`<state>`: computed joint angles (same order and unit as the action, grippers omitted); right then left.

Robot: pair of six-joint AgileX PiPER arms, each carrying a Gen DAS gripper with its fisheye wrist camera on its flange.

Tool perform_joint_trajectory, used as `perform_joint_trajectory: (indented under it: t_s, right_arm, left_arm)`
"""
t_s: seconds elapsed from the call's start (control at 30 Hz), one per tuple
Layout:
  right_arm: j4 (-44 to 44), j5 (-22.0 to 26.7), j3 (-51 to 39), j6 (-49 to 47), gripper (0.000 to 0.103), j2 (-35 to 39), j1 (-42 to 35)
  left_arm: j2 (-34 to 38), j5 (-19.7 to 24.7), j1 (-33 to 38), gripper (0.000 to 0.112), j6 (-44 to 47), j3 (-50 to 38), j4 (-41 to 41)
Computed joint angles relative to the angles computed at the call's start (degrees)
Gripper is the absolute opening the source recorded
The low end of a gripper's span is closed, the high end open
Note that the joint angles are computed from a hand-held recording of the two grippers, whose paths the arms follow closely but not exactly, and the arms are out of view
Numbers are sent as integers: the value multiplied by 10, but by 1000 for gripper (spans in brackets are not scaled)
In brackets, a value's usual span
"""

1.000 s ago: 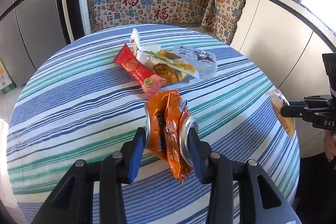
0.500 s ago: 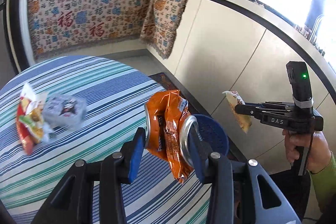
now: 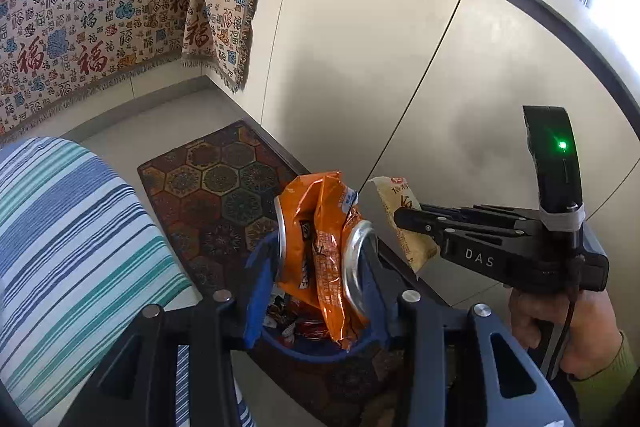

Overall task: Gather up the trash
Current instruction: 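Carry the orange can and bread packet over the blue wastebasket with both tools, then open both tools to drop the can and bread packet into the wastebasket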

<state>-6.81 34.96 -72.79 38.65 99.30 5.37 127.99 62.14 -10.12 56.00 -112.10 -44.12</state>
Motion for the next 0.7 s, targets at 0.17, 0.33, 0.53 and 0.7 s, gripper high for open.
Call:
perform_joint_trajectory:
  t_s: [0.17, 0.33, 0.53, 0.7]
  right_arm:
    - [30, -25, 21, -23, 15, -3, -31]
    - [65, -46, 38, -43, 15, -5, -51]
    - [63, -70, 62, -18, 48, -17, -57]
    - [9, -72, 63, 32, 56, -30, -53]
  left_arm:
    - [36, -12, -27, 43, -21, -22, 13]
    - [56, -24, -45, 43, -29, -36, 25]
    - [109, -5, -60, 64, -86, -114, 45]
    - [121, 6, -51, 64, -112, -142, 38]
